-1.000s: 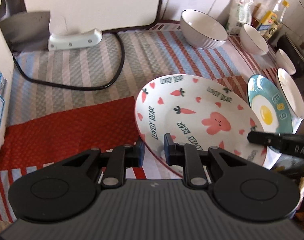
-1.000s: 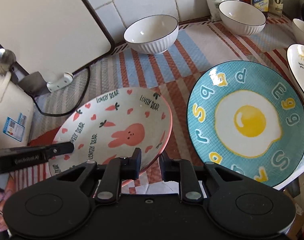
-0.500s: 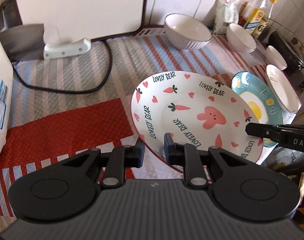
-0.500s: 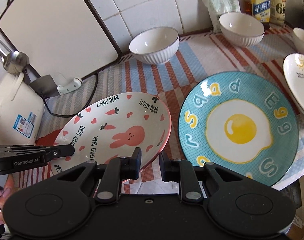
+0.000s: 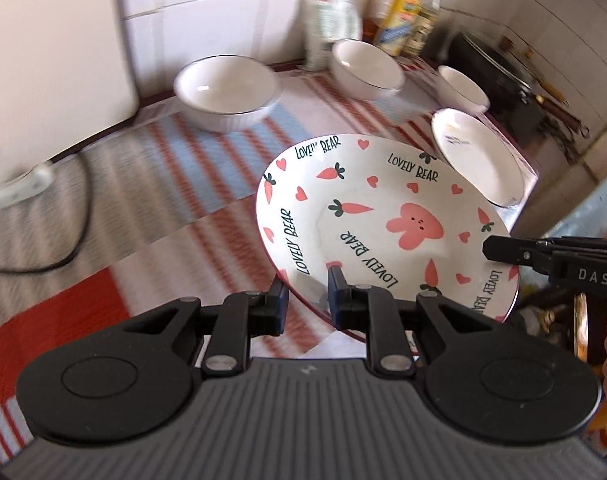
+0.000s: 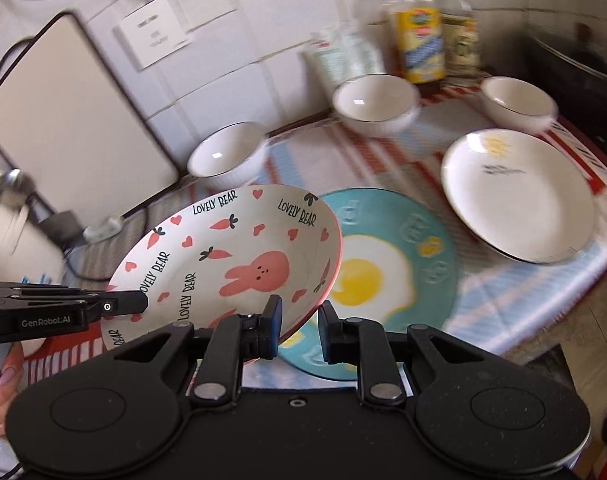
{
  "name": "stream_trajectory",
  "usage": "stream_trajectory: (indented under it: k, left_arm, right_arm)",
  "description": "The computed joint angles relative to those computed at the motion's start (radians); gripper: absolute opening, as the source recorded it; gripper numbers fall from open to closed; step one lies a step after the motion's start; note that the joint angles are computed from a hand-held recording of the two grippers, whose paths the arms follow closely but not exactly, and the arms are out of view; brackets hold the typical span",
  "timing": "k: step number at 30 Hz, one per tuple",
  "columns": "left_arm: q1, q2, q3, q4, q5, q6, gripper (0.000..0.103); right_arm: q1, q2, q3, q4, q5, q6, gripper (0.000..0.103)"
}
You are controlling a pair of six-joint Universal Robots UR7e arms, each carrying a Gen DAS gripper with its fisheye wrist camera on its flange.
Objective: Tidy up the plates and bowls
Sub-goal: 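Lift the rabbit plate with the left gripper and carry it over the egg plate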
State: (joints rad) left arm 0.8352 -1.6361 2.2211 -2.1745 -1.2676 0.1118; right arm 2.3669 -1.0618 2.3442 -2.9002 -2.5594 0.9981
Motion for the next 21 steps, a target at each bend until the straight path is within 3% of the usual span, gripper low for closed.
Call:
stream_trajectory:
  k: [5, 9, 14, 21]
  left_arm:
    - [-0.008, 0.083, -0.013, -0.006, -0.046, 0.029, 0.018]
    - [-0.009, 0.146, -0.023, -0.014, -0.056, 0.039, 0.018]
    - [-0.007, 0.205, -0.036, -0.007, -0.061, 0.04, 0.018]
    - [0.006, 0.247, -0.088, 0.065, -0.073, 0.018, 0.018]
  right_arm:
    - [-0.001, -0.051, 0.056, 0.068, -0.051, 0.13, 0.024]
    - [-0.024, -0.06, 0.101, 0.032, -0.056, 0.169, 0.024]
    - [-0.07, -0.06, 0.148, -0.046, -0.044, 0.171, 0.024]
    - [-0.109, -0.053, 0.149, -0.054, -0.024, 0.138, 0.024]
